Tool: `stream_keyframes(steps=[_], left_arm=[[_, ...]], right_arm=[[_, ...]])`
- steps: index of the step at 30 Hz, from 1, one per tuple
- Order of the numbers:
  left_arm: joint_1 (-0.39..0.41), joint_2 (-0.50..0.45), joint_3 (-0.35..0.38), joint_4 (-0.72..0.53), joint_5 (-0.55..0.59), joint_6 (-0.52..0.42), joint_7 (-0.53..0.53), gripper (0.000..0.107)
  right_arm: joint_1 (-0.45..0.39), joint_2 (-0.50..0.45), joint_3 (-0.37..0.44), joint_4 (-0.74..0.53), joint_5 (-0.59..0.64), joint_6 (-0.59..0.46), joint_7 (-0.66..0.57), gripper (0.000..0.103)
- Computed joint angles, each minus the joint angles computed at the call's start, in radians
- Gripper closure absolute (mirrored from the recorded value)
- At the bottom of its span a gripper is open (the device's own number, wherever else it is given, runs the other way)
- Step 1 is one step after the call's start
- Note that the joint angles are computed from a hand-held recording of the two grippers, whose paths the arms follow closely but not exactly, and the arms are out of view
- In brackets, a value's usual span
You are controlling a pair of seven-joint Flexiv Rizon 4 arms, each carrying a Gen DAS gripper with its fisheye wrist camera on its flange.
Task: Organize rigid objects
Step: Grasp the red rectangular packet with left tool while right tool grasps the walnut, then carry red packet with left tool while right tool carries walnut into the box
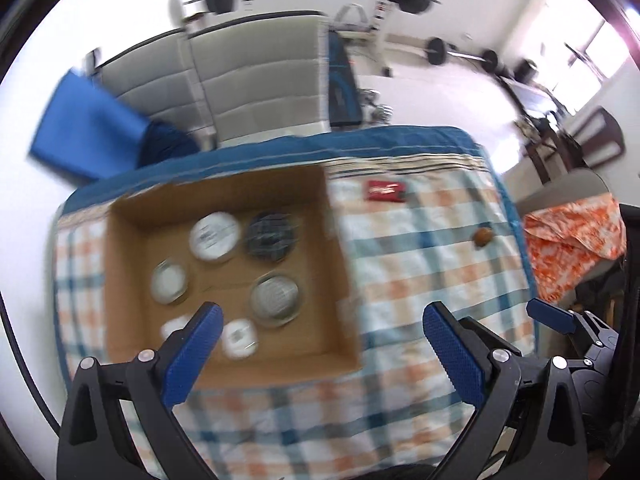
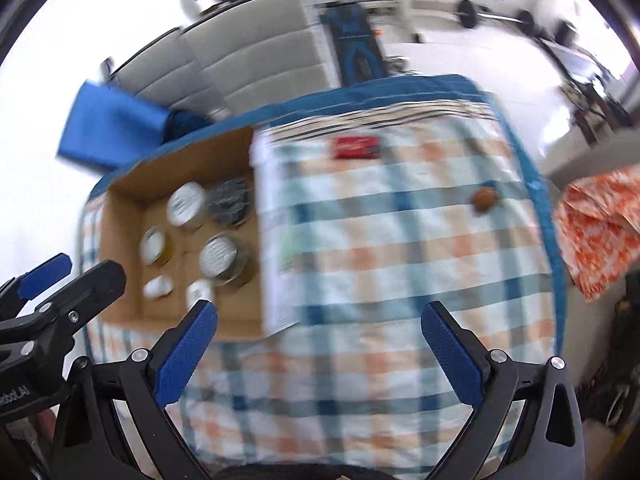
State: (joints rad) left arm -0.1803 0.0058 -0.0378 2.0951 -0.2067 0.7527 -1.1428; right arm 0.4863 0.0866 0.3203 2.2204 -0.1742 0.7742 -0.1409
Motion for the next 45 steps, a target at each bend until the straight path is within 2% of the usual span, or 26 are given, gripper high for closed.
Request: stream_keyframes(steps=[5, 9, 13, 18, 21, 23, 24, 26, 27, 28, 31, 37, 39, 40, 42, 43, 45], left_arm=[[-0.066, -0.179, -0.071, -0.15, 0.079, 0.014, -0.102, 0.004], [-0.13, -0.349, -0.074, -0.306, 0.175, -0.011, -0.199, 0.004], [-0.172, -0.504, -0.059, -0.442, 0.198, -0.048, -0.26, 0.004], [-0.201, -0.633, -0.037, -0.569, 0.218, -0.116, -0.292, 0.004], [-0.213, -0.697, -0.028, -0.637, 0.225, -0.165, -0.299, 0.004], [-0.213, -0.73, -0.028, -0.67, 0.219, -0.191, -0.296, 0.004], [-0.214, -0.747, -0.027, -0.687, 0.216, -0.204, -0.296, 0.004], [-0.216, -0.773, -0.025, -0.716, 0.212, -0.228, -0.298, 0.004], [-0.215, -0.789, -0.027, -0.732, 0.206, -0.242, -0.296, 0.004], [-0.216, -0.807, -0.026, -0.753, 0.202, -0.265, -0.297, 0.004], [-0.219, -0.844, -0.023, -0.798, 0.2, -0.302, -0.296, 0.004], [-0.247, -0.917, -0.008, -0.886, 0.229, -0.361, -0.289, 0.004], [-0.249, -0.928, -0.009, -0.889, 0.228, -0.355, -0.289, 0.012], [-0.254, -0.927, -0.002, -0.881, 0.236, -0.336, -0.299, 0.02], [-0.25, -0.92, -0.003, -0.865, 0.232, -0.3, -0.31, 0.027], [-0.251, -0.913, -0.001, -0.856, 0.238, -0.284, -0.309, 0.037], [-0.242, -0.899, -0.007, -0.834, 0.231, -0.261, -0.302, 0.04]], right_arm=[[-0.094, 0.075, -0.058, 0.108, 0.033, 0.0, -0.04, 0.0], [-0.177, 0.069, -0.11, 0.172, 0.045, 0.034, -0.093, 0.0], [-0.252, 0.001, -0.162, 0.216, 0.089, 0.12, -0.163, 0.0], [-0.306, -0.155, -0.194, 0.205, 0.237, 0.266, -0.304, 0.001], [-0.326, -0.249, -0.177, 0.17, 0.331, 0.317, -0.377, 0.009], [-0.346, -0.312, -0.16, 0.138, 0.392, 0.333, -0.427, 0.026], [-0.355, -0.349, -0.15, 0.12, 0.422, 0.348, -0.451, 0.029], [-0.369, -0.394, -0.135, 0.1, 0.456, 0.37, -0.472, 0.047], [-0.371, -0.417, -0.132, 0.089, 0.46, 0.373, -0.477, 0.053], [-0.365, -0.426, -0.139, 0.087, 0.445, 0.373, -0.464, 0.065], [-0.335, -0.436, -0.161, 0.088, 0.371, 0.372, -0.426, 0.065], [-0.324, -0.463, -0.162, 0.047, 0.279, 0.33, -0.443, 0.065], [-0.328, -0.475, -0.161, 0.028, 0.268, 0.315, -0.451, 0.065], [-0.331, -0.481, -0.161, 0.017, 0.265, 0.307, -0.458, 0.065], [-0.327, -0.485, -0.162, 0.006, 0.254, 0.296, -0.457, 0.065], [-0.326, -0.485, -0.162, 0.003, 0.25, 0.293, -0.458, 0.065], [-0.32, -0.486, -0.16, -0.006, 0.243, 0.283, -0.456, 0.065]])
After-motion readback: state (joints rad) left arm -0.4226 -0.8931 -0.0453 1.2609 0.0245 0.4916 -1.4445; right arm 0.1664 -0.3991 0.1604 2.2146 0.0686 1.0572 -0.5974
